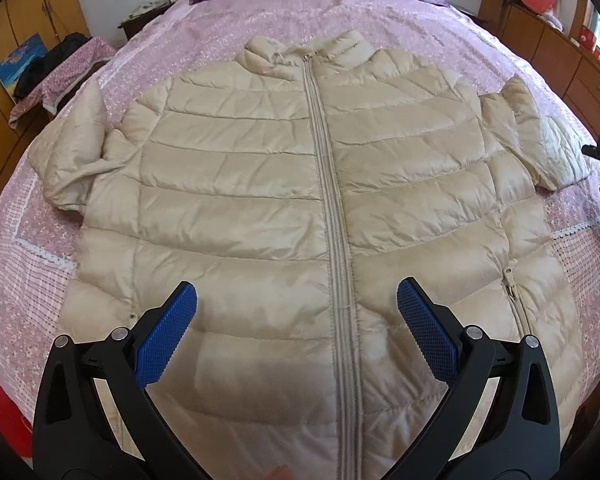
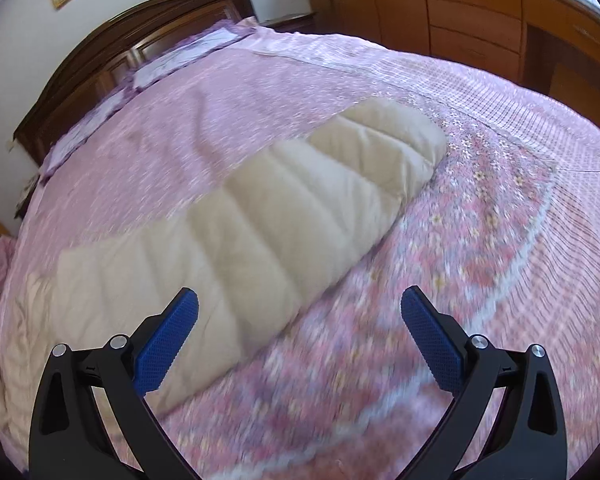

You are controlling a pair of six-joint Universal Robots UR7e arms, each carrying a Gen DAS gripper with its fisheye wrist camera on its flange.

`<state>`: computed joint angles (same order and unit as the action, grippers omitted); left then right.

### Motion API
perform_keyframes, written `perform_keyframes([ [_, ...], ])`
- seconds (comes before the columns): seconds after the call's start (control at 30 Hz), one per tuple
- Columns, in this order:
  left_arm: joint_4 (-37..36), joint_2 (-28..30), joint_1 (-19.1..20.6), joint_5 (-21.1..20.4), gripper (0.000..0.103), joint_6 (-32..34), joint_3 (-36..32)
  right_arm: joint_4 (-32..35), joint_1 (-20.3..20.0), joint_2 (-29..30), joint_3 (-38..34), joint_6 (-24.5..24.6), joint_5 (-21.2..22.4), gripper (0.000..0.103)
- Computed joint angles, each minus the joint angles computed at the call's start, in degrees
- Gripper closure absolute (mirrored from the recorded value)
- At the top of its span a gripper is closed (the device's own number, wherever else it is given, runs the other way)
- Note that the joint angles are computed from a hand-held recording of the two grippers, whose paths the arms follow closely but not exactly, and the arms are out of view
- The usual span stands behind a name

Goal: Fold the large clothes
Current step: 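Grasp the cuff of the jacket sleeve with the right gripper, then lift the sleeve with the right gripper and fold it across the jacket body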

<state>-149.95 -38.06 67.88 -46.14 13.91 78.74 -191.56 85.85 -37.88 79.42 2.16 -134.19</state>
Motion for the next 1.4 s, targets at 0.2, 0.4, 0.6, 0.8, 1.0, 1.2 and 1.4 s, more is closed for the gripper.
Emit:
perform_keyframes([
  [0.2,2.30,1.99,0.23,2.20,0.003,-2.86,-2.07,5.33,-2.79,0.81,-6.71,-0.02,0.99,0.005],
  [0.4,2.80,2.80,0.81,2.23,0.003,-3.65,-2.88,13.63,-4.04,3.94,-14.08,1.27,1.17,0.005],
  [0.6,2.10,2.94,1.29,1.43,0.003,-2.99,-2.65,10.24,-4.65,5.93,-14.27,0.68,0.06,0.005],
  [0.8,-1.48,3.10,1.70,0.96,0.003,-0.71,-1.55,12.17,-3.86,5.11,-13.11,2.22,-1.40,0.009],
  [1.0,-2.26,3.08,1.52,1.61,0.003,-0.24,-0.98,6.14,-2.84,2.61,-6.92,-0.26,1.88,0.073],
  [1.2,-4.10,3.29,1.42,2.01,0.003,0.90,-0.43,-2.78,-1.08,0.83,-1.09,-5.16,2.94,0.092],
  [1.4,-5.64,3.70,1.36,2.52,0.003,1.85,-0.17,-11.00,0.59,-3.71,7.64,-3.89,7.98,0.092],
])
